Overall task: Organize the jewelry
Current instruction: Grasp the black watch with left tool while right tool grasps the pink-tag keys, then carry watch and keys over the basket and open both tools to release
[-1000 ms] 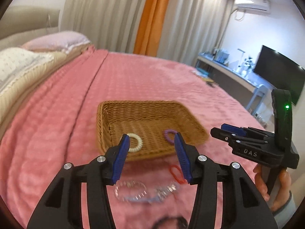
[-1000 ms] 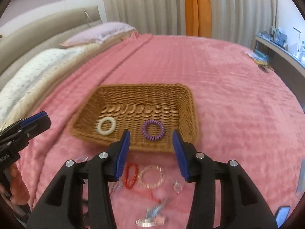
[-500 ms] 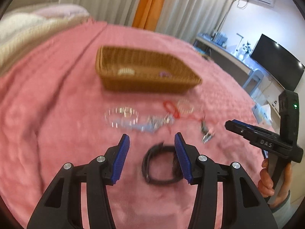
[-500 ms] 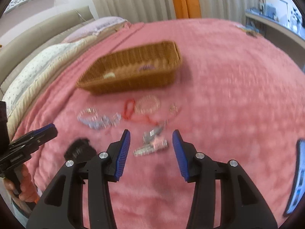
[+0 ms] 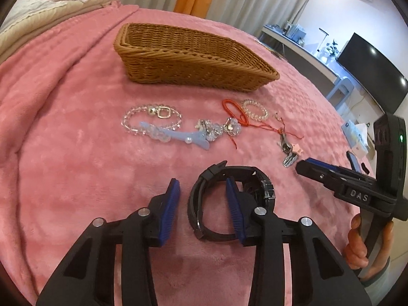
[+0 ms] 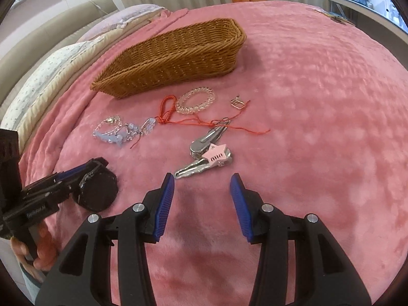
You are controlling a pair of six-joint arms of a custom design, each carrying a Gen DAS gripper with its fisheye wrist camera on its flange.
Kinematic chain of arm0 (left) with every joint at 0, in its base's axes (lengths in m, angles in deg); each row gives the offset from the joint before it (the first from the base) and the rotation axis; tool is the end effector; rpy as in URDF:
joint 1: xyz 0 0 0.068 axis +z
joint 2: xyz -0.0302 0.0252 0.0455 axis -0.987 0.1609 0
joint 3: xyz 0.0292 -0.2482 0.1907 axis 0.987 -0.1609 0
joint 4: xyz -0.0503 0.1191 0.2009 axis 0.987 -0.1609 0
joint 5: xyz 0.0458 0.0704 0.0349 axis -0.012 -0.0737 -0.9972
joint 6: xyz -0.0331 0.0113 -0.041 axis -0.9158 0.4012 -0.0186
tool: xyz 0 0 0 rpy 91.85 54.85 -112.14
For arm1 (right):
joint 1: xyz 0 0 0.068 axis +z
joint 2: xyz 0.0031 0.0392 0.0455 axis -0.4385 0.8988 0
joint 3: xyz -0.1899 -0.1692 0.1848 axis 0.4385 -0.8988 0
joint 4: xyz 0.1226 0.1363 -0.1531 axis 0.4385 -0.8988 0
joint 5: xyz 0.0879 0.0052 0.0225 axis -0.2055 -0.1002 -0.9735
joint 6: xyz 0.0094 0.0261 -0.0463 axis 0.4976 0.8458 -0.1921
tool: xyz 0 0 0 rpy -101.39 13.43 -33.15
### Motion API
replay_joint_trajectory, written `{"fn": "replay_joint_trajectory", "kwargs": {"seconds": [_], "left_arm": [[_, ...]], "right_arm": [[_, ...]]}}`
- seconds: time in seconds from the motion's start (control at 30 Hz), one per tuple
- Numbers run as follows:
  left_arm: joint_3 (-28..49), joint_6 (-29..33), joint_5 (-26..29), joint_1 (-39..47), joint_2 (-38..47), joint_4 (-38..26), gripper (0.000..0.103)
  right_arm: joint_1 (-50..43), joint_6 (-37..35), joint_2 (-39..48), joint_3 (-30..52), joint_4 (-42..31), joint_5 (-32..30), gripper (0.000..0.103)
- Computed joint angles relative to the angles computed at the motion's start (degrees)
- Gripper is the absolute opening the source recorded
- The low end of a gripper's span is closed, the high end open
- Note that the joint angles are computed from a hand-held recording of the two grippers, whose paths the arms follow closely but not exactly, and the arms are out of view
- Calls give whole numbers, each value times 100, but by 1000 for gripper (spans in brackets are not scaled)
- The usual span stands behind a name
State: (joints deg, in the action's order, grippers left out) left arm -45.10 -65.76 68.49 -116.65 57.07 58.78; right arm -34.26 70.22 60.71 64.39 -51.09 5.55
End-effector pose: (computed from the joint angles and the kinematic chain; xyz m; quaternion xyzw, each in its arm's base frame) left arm 0.2427 -0.1703 0.1887 -0.0130 0.9310 -0.1615 0.3272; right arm 0.2919 -0.0259 0.1835 -0.1014 0.9365 0.1778 0.2847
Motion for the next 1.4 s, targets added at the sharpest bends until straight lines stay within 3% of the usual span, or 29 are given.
{"fn": "replay_joint_trajectory", "kwargs": {"seconds": [0.17, 0.33, 0.4, 0.5, 0.63, 0.8, 0.97, 1.07, 1.13, 1.2, 1.27, 1.4], "left_arm": [[73, 15, -171, -100, 95, -57, 35], [90, 16, -253, -159, 139, -45, 35], [95, 28, -301, -183, 140, -65, 35], [94, 11, -350, -222, 140, -68, 35], [90, 11, -347, -222, 139, -65, 35], [28, -13, -324, -230, 94, -34, 35], [-70, -26, -257, -235, -6, -25, 36], [-55, -27, -288, -261, -5, -60, 36], [11, -43, -323, -265, 53, -100, 35], [79, -43, -463, -305, 106, -190, 28], [140, -61, -645, -364, 142, -290, 15], [41, -74, -699, -364, 85, -165, 12]], "right_arm": [[358, 460, 183, 180, 215, 465, 43], [710, 422, 211, 53, 648, 1073, 43], [760, 265, 147, -37, 732, 1247, 36], [603, -190, 13, -204, 747, 1155, 28], [222, -746, -166, -386, 657, 794, 24], [-148, -1166, -197, -458, 534, 401, 24], [-158, -1115, -191, -395, 383, 381, 25], [-207, -1010, -186, -420, 337, 238, 33], [-143, -953, -230, -557, 566, 339, 33], [-17, -957, -353, -749, 841, 517, 30], [69, -1014, -459, -848, 946, 552, 19], [85, -1080, -675, -975, 1013, 324, 19]]}}
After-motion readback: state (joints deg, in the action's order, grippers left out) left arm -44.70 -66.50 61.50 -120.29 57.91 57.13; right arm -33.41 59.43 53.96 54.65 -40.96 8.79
